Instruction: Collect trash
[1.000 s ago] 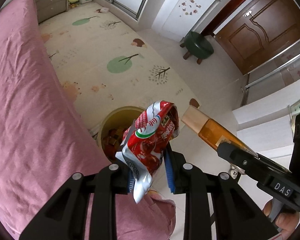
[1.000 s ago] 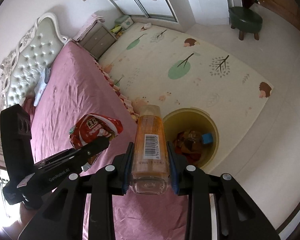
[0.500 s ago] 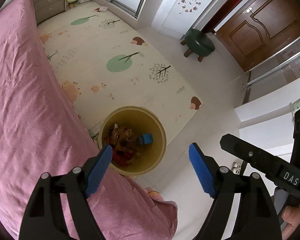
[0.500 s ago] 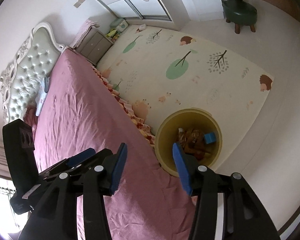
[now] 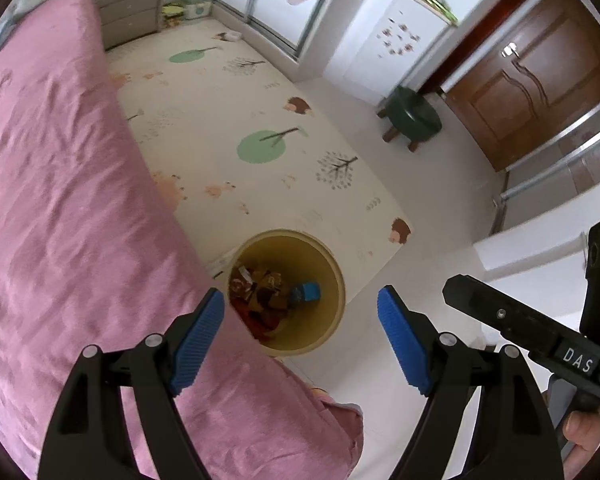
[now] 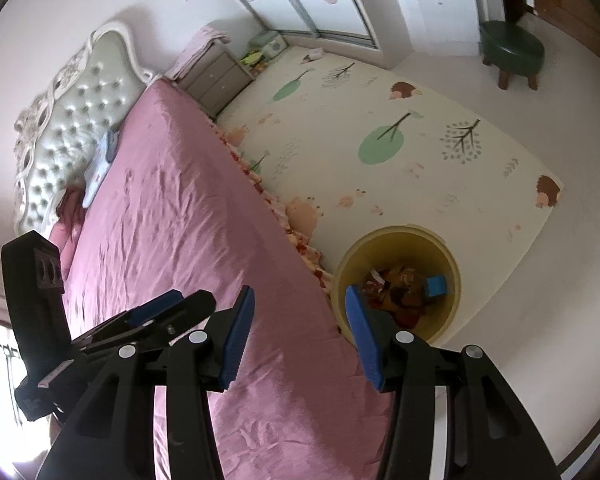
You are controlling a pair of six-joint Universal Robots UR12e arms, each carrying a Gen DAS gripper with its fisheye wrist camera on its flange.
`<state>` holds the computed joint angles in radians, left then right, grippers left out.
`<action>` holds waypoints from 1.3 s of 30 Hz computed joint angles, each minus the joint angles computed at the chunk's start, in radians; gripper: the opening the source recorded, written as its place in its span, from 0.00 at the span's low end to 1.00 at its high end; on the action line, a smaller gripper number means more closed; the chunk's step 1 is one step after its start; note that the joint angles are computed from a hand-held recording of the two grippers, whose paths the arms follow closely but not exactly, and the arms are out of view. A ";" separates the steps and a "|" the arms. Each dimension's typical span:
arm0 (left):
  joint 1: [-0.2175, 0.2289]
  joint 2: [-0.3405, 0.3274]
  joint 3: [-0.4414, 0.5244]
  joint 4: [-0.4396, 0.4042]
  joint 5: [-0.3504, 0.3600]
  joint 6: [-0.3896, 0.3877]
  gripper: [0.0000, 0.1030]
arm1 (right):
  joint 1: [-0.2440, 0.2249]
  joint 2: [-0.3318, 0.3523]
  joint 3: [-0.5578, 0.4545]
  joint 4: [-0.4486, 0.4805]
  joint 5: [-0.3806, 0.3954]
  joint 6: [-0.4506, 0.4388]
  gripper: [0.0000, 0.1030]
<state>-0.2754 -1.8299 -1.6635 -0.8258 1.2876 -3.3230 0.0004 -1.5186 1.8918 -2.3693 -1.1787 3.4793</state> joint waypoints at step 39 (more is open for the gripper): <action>0.366 0.490 -0.394 -0.028 0.197 -0.186 0.84 | 0.392 0.177 -0.313 0.215 0.100 -0.251 0.46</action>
<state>0.0901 -1.3402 -2.0573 -0.8539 1.4847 -3.5089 0.3929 -1.3411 1.5787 -2.1544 -1.0782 3.2287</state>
